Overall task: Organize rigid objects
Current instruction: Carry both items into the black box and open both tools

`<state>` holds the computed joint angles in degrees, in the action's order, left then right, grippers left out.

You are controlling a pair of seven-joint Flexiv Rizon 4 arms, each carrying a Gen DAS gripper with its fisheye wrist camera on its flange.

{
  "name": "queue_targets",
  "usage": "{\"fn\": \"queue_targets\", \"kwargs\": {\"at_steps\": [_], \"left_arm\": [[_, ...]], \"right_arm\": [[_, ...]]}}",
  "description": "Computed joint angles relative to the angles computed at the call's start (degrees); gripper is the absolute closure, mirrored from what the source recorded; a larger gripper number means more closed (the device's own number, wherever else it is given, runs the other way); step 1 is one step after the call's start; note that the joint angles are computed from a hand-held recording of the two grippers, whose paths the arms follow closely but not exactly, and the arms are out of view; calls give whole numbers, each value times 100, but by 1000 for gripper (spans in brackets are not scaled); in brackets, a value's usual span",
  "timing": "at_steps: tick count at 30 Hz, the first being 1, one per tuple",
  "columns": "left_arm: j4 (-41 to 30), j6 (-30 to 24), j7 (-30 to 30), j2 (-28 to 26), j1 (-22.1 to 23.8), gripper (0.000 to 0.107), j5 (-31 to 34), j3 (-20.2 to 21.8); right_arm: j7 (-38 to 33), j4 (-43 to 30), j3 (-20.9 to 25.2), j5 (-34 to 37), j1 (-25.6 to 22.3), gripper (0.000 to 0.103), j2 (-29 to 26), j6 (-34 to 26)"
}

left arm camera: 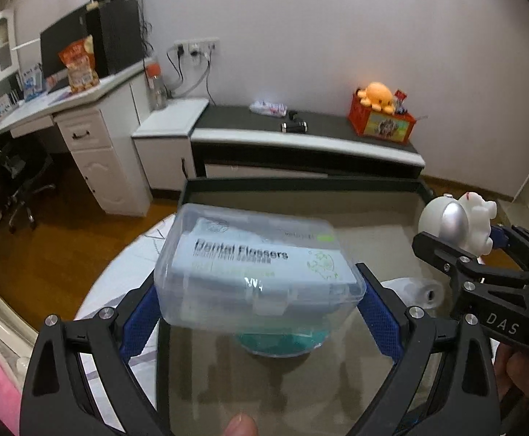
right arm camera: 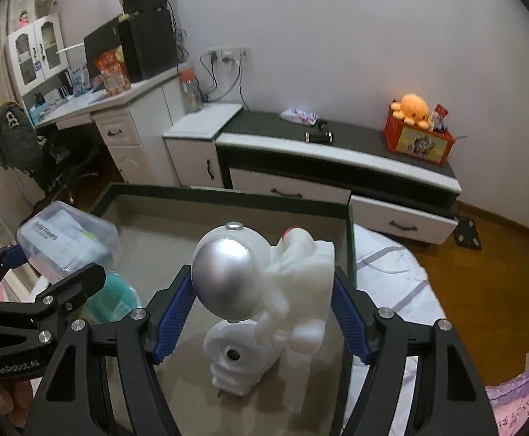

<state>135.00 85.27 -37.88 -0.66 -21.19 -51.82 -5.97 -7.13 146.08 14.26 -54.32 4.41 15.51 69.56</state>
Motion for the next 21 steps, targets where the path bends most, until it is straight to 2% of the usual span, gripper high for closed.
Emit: {"fn": "queue_targets", "kwargs": {"at_steps": [4,6,7,11,14,16,19,21], "left_arm": [[-41,-37,-285,-113,117,8,436,2],[-29,-39,-191,-87,131,5,302,-30],[-14,-23,-191,-66,133,4,292,-27],[127,56,-37,113,68,4,86,33],[266,123,181,342,-88,4,-215,149],[396,245,359,538,-267,4,-475,268],[637,339,535,957,-586,4,-826,521],[790,293,502,1255,-675,4,-814,696]], "right_arm": [[4,9,-60,27,-3,29,-157,67],[-11,20,-61,55,8,28,-165,30],[-3,31,-58,51,11,24,-151,41],[-6,71,-34,131,38,19,-64,62],[-10,85,50,289,94,14,64,-48],[95,114,153,353,126,0,230,-171],[226,167,337,455,205,0,563,-357],[338,204,476,545,279,0,839,-463]]}}
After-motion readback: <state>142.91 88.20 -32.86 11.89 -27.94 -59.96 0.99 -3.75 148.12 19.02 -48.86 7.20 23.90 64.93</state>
